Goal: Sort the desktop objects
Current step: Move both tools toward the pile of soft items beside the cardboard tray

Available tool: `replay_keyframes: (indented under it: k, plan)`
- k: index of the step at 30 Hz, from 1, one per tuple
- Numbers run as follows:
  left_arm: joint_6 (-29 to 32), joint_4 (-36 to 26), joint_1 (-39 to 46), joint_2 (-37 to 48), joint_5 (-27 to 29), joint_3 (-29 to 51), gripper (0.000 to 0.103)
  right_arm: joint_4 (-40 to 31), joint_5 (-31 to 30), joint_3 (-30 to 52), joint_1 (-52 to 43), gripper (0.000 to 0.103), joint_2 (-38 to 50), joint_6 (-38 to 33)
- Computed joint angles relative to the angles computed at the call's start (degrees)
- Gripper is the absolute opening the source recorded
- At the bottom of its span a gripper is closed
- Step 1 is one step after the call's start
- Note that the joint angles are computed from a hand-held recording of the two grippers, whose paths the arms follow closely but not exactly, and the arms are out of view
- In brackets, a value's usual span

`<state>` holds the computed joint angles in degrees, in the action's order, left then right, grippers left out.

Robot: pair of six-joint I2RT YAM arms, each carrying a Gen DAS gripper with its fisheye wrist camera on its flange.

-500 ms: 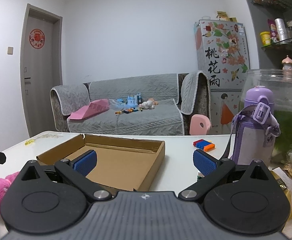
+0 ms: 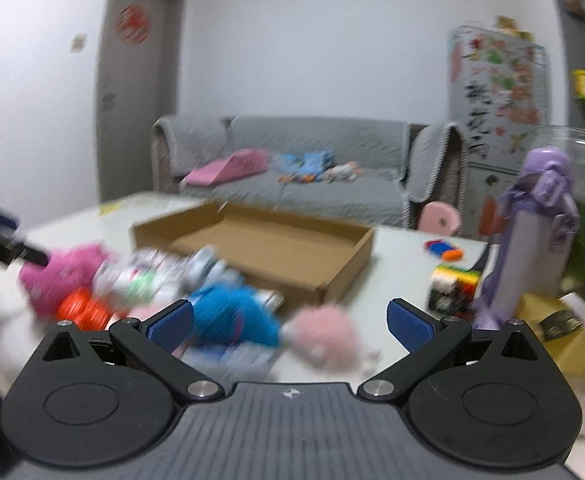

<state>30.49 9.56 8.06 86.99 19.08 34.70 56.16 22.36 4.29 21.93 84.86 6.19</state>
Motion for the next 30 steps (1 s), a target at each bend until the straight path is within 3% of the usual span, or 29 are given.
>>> replay_keyframes:
  k: [6, 12, 16, 21, 26, 30]
  plan:
    - [-0.85, 3.31, -1.55, 5.35, -2.2, 1.25, 0.103, -6.67, 3.8, 3.73, 6.27, 0.103, 4.16, -1.42]
    - [-1.92, 1.59, -3.44, 9.55, -3.77, 5.42, 0.103, -9.34, 3.38, 5.48, 6.85, 0.101, 8.36, 2.51]
    - [-2.6, 1.28, -5.59, 13.12, -6.25, 8.65, 0.103, -12.33, 1.66, 7.08, 5.15, 0.08, 10.11, 6.11]
    - [-4.94, -4.17, -6.47, 18.25, -7.56, 14.73, 0.102, -12.64, -3.56, 6.13, 1.82, 0.078, 8.91, 9.85]
    - [-5.71, -8.24, -6.21, 20.89, -7.42, 18.11, 0.102, -13.38, -3.53, 5.9, 1.53, 0.07, 7.71, 9.76]
    - [-6.29, -11.92, -5.17, 22.49, -5.0, 20.82, 0.095, -13.07, -4.64, 5.31, 0.45, 0.041, 6.62, 9.49]
